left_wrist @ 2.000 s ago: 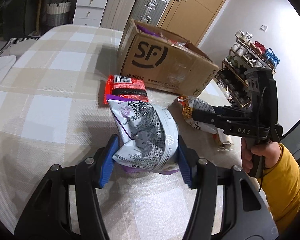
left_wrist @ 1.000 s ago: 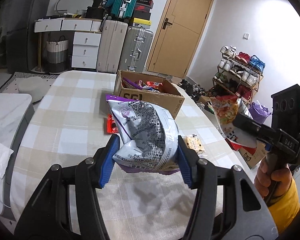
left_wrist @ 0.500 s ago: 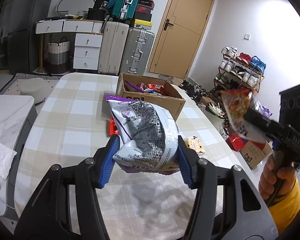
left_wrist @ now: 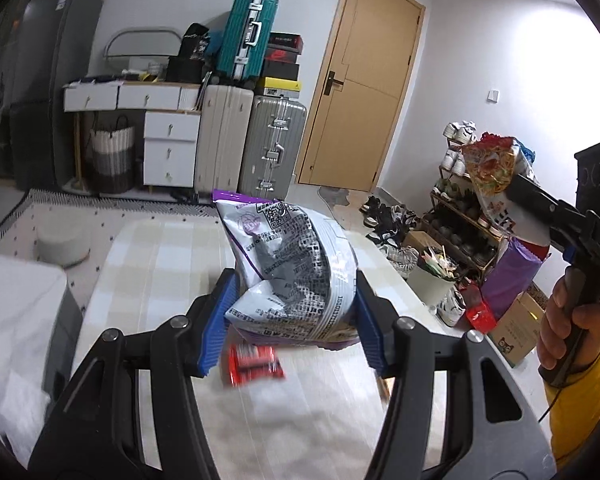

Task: Organize snacks
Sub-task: 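Lift both chip bags and carry them toward the cardboard box, then lower both chip bags into the box and open both grippers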

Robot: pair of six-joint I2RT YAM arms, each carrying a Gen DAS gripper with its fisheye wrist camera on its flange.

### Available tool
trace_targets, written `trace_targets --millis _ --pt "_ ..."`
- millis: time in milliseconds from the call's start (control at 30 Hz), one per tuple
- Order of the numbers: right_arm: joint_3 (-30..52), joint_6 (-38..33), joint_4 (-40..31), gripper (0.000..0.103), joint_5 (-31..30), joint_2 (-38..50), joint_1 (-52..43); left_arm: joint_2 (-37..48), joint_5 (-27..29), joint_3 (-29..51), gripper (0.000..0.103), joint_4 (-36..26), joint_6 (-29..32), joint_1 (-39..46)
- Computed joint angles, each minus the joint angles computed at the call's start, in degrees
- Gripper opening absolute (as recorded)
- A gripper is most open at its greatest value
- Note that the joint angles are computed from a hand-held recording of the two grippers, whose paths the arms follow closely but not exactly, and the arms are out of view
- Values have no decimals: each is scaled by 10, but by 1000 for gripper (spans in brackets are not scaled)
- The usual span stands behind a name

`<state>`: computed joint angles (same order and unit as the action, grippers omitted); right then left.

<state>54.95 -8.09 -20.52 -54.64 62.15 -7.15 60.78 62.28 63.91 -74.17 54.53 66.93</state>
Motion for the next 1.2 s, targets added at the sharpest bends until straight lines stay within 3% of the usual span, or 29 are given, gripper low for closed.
trace_targets --millis 100,200,400,633,900,1200 --pt "57 19 19 55 42 63 25 -8 -49 15 53 126 -169 -98" --pt "126 34 21 55 70 132 44 9 -103 36 53 203 -272 -188" --pt "263 32 5 55 135 267 79 92 -223 92 53 303 -400 -356" --pt "329 27 -1 55 174 393 98 219 -314 130 53 377 -447 -454" --pt "359 16 12 55 187 494 107 317 -368 134 53 435 -456 -509" --pt "377 3 11 55 194 564 108 427 -404 188 53 456 -461 -544"
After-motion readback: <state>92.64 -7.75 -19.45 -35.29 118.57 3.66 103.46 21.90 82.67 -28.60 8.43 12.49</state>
